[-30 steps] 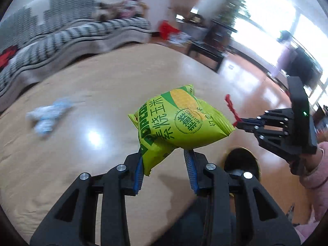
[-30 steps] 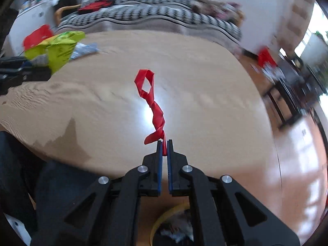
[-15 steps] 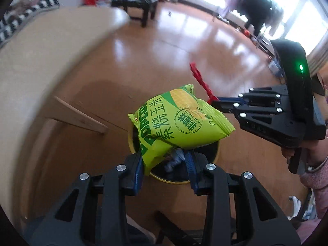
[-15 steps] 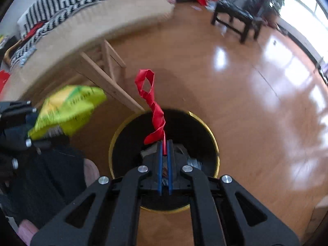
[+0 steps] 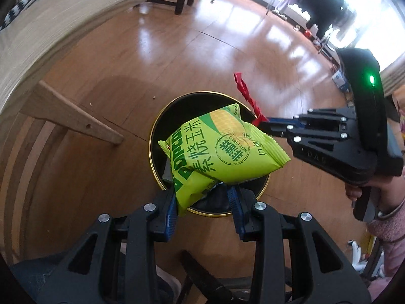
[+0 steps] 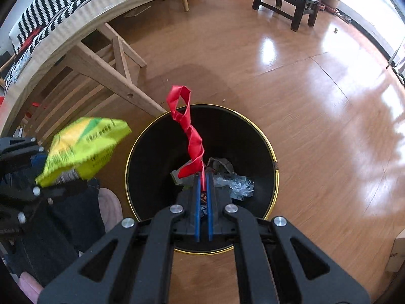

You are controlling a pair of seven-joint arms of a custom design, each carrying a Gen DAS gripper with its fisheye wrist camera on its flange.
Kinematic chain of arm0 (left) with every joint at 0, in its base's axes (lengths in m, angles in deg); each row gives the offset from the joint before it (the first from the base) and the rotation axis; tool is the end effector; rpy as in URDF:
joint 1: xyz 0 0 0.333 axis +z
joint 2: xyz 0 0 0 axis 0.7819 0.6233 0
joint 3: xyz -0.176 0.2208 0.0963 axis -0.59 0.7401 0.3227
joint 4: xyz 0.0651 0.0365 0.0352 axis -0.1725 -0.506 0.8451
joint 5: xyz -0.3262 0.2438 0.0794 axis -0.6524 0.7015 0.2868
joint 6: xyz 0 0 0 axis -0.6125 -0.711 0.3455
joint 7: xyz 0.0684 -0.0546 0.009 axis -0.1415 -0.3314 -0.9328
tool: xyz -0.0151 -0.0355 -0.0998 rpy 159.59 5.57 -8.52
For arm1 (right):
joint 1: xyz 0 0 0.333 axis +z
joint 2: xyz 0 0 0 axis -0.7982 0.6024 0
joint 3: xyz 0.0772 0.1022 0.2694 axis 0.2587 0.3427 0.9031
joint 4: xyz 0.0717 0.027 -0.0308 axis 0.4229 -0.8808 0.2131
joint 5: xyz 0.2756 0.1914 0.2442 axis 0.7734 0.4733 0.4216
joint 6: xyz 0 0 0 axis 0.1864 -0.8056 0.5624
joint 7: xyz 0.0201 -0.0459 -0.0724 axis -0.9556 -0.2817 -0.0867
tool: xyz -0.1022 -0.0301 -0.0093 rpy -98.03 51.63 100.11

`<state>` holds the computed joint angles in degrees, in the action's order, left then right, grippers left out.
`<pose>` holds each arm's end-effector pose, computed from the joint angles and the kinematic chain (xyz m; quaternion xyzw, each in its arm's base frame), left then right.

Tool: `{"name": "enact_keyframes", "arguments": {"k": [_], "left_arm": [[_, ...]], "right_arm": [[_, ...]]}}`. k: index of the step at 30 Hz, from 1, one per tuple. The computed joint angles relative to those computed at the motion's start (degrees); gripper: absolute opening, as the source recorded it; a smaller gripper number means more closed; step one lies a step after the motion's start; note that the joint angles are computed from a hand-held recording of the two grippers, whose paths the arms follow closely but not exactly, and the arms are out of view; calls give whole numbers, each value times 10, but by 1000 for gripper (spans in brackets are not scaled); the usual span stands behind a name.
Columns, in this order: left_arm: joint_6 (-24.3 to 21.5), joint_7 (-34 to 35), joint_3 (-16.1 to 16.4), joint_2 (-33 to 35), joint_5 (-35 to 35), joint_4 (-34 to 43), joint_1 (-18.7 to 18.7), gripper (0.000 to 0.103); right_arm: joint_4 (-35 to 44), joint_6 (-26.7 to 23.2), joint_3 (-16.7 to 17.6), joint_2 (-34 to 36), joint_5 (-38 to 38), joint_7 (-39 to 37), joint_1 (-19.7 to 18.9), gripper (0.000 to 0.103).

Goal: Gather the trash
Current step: 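Open both tools to drop the snack bag and ribbon into the bin, then move both tools back over the table toward the tissue and pill pack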

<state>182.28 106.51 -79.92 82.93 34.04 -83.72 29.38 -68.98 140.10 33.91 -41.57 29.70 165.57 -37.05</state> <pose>0.5335 -0.4093 0.6324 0.5538 -0.7973 0.2397 0.0120 0.4937 0.1901 0.6209 -0.7837 0.5940 -0.0720 0.1665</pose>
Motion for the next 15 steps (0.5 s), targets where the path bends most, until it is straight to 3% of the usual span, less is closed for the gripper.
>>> {"name": "enact_keyframes", "arguments": {"k": [3, 5, 6, 7, 8, 9, 15], "left_arm": [[-47, -17, 3, 32, 34, 45, -13, 44], [-66, -19, 3, 44, 46, 62, -19, 57], [-63, -15, 2, 43, 47, 62, -20, 68], [-62, -12, 2, 44, 46, 63, -20, 83], [-62, -8, 2, 45, 45, 64, -20, 91], [-63, -4, 1, 45, 38, 65, -18, 96], [3, -17, 7, 9, 27, 27, -8, 96]], "right_arm": [[6, -5, -2, 7, 4, 2, -1, 5], [10, -9, -4, 10, 6, 10, -4, 6], [10, -10, -2, 11, -1, 18, -7, 13], [8, -6, -1, 8, -9, 28, -10, 40], [2, 4, -1, 2, -14, 39, -13, 64], [-6, 17, 0, -4, -20, 48, -15, 96], [-8, 49, 5, -16, -62, 98, -31, 97]]}}
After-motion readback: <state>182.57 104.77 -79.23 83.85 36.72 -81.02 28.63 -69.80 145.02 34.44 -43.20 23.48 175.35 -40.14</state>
